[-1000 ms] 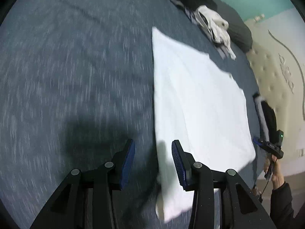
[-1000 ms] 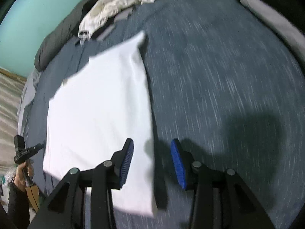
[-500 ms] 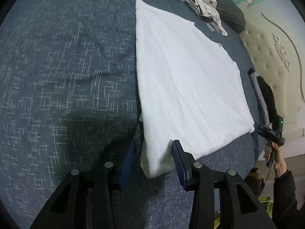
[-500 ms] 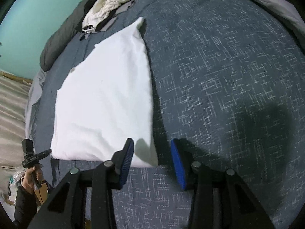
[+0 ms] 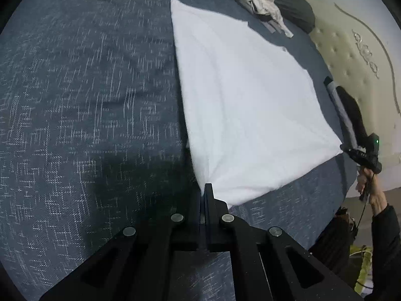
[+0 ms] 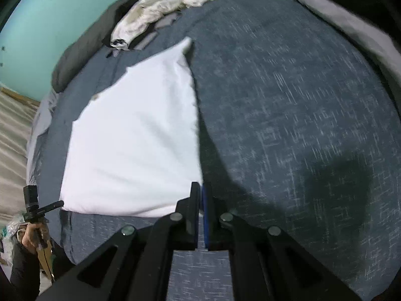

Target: Fold clothes

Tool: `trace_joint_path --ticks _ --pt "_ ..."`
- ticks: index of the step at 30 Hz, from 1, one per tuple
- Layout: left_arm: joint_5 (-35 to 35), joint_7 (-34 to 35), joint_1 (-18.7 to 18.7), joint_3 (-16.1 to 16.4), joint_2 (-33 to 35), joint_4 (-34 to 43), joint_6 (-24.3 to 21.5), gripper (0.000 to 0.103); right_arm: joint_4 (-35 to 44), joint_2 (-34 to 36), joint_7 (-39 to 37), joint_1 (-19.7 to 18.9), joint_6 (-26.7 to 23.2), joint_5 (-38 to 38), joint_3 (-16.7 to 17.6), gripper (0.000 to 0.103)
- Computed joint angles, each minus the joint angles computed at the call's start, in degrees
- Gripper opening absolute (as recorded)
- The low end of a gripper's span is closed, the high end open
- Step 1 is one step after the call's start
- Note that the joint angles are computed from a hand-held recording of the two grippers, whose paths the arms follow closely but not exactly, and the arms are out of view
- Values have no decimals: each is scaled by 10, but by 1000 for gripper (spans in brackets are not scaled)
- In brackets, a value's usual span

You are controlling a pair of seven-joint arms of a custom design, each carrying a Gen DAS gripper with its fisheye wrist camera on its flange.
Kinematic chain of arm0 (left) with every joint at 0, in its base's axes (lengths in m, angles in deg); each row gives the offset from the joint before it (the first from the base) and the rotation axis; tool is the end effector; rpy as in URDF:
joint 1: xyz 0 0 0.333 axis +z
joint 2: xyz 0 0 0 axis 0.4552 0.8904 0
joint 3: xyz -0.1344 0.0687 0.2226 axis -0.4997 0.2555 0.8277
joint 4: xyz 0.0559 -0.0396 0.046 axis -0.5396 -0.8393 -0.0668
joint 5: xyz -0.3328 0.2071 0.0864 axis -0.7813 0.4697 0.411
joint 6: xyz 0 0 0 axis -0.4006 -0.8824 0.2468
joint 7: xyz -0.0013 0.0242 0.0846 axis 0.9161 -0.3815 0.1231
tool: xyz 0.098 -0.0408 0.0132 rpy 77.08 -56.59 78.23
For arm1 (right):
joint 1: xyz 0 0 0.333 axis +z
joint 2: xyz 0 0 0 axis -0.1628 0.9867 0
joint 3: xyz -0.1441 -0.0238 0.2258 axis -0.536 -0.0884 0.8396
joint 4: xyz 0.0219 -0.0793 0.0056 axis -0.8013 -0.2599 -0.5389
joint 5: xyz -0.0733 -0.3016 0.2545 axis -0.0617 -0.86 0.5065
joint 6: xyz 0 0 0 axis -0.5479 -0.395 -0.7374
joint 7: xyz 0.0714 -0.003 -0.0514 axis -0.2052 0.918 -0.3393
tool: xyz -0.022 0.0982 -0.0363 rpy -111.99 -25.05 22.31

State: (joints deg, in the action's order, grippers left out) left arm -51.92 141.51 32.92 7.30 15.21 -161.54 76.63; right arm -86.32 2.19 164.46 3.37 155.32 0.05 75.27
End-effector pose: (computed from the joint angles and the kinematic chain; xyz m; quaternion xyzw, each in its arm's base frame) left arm 0.4769 0.0142 0.4519 0.5830 -0.7694 0.2288 0.1254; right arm 0.4491 0.0439 0.4626 -0.5818 0.7697 0.0209 0.2619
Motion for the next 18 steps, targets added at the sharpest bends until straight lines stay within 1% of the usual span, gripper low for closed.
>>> trace_joint_path --ticks 4,5,7,9,11,14,15,16,17,18 --pt "10 -10 0 -4 2 0 1 3 4 19 -1 3 -8 14 -6 2" --pt "10 -17 0 -4 4 4 -3 5 5 21 -8 6 -10 23 -9 2" --pt "15 -29 1 -7 -1 7 7 6 10 26 -14 6 -23 32 -11 3" --pt "23 -37 1 -9 -11 6 21 6 21 29 -5 -4 -43 21 -3 3" --pt "31 -41 0 -11 -22 3 38 6 26 26 7 -12 -49 14 3 4" --pt "12 -43 -12 -11 -30 -1 69 6 44 38 21 -15 -25 10 9 4" --pt "3 -43 -19 -13 -19 6 84 7 55 51 18 -11 -13 17 7 7" --pt "-4 -47 -26 -18 -12 10 98 7 66 65 15 -8 -2 25 5 15" --pt "-11 -50 -32 -22 -5 12 113 8 78 78 12 -6 9 34 3 20" --pt "-19 -53 -39 -25 1 14 127 11 90 92 8 -3 20 43 3 31"
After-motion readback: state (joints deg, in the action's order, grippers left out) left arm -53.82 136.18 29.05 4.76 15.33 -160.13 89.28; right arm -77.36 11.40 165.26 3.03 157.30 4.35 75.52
